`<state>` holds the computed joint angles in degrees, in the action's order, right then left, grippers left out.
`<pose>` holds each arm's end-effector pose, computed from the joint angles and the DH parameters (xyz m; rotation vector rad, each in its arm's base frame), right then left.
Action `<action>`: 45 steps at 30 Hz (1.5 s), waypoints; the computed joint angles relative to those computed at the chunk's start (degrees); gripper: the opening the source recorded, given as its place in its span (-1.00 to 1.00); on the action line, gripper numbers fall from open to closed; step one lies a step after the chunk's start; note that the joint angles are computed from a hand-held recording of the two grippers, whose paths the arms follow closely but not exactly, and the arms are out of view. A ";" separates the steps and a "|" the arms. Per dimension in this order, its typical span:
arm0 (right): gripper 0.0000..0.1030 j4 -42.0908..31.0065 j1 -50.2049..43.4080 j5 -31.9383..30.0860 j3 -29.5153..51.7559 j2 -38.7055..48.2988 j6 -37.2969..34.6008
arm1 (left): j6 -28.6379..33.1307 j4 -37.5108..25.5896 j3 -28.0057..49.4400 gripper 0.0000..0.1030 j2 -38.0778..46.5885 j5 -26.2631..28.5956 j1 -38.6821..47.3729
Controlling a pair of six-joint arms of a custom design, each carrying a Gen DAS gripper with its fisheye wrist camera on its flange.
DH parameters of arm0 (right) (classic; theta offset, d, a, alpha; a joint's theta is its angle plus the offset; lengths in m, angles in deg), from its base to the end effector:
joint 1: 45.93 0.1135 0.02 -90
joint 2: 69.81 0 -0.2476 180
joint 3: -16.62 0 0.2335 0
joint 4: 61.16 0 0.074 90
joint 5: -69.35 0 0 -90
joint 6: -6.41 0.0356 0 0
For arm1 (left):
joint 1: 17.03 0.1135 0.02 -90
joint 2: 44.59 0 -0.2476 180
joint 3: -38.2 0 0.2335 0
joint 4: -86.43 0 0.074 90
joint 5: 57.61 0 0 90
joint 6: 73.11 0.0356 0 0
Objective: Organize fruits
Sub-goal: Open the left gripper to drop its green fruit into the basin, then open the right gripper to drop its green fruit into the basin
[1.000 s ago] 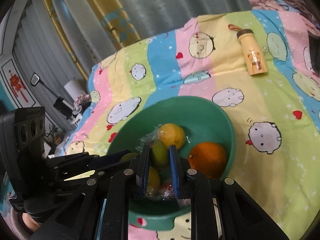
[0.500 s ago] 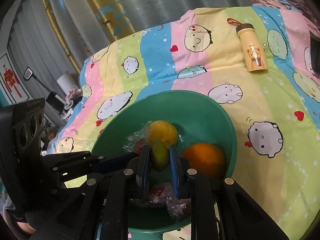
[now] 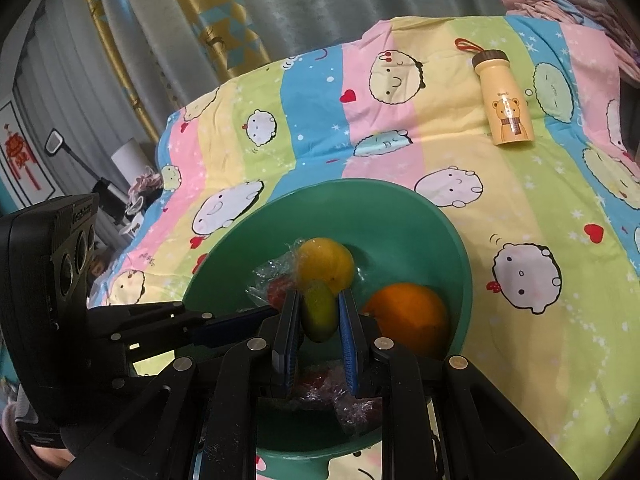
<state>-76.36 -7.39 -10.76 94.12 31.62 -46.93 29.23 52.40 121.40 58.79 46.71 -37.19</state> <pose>0.2909 0.2239 0.1926 0.0567 2.2917 0.5076 0.3348 -0.1323 0.1858 0.8005 2.3824 -0.3700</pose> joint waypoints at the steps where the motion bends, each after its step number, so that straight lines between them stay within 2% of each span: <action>1: -0.60 -0.03 0.00 -0.07 0.18 0.17 0.00 | 0.05 -0.15 0.08 -0.63 0.11 -0.09 -0.02; 45: -0.60 -1.88 0.20 1.21 0.62 -1.52 -0.26 | 0.69 -1.22 1.25 -0.63 0.83 -2.39 -0.56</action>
